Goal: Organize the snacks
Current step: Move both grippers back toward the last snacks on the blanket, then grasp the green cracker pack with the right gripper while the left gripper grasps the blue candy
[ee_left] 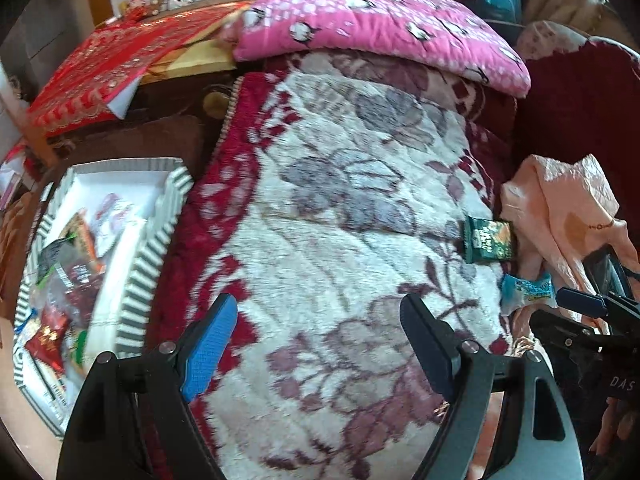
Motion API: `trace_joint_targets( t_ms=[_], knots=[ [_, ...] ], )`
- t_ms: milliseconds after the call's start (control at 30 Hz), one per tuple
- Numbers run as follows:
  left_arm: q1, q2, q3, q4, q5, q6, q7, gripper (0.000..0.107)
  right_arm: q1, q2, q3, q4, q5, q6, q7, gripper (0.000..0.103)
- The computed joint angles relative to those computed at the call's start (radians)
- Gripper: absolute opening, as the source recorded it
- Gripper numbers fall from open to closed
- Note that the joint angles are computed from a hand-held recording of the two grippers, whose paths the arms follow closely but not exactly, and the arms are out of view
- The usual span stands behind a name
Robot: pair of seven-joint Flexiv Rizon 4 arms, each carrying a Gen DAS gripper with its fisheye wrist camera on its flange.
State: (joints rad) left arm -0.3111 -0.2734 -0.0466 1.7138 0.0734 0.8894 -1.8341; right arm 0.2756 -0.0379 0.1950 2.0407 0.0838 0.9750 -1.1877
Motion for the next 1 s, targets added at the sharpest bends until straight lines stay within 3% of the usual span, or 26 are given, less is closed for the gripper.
trace_joint_targets(
  t_ms=[133, 300, 467, 667, 867, 1000],
  knots=[
    [-0.007, -0.046, -0.02, -0.047, -0.026, -0.028, 0.024, 0.083, -0.019, 0.004, -0.015, 0.023, -0.005, 0.004, 0.013, 0.073],
    [-0.026, -0.071, -0.019, -0.074, -0.023, -0.049, 0.043, 0.083, -0.038, -0.045, -0.028, -0.021, 0.009, -0.013, -0.076, 0.074],
    [-0.025, -0.077, -0.008, -0.07, -0.027, -0.064, 0.04, 0.083, -0.027, -0.146, -0.044, -0.106, -0.21, -0.084, -0.25, 0.076],
    [-0.014, -0.081, 0.001, -0.068, -0.034, -0.086, 0.023, 0.083, -0.023, -0.245, -0.05, -0.179, -0.347, -0.13, -0.49, 0.078],
    [-0.008, -0.102, -0.002, -0.091, -0.04, -0.112, 0.026, 0.083, -0.036, -0.319, -0.036, -0.25, -0.33, -0.179, -0.72, 0.083],
    [-0.01, -0.113, -0.006, -0.099, -0.045, -0.116, 0.033, 0.083, -0.041, -0.365, -0.041, -0.312, -0.284, -0.239, -0.741, 0.083]
  ],
)
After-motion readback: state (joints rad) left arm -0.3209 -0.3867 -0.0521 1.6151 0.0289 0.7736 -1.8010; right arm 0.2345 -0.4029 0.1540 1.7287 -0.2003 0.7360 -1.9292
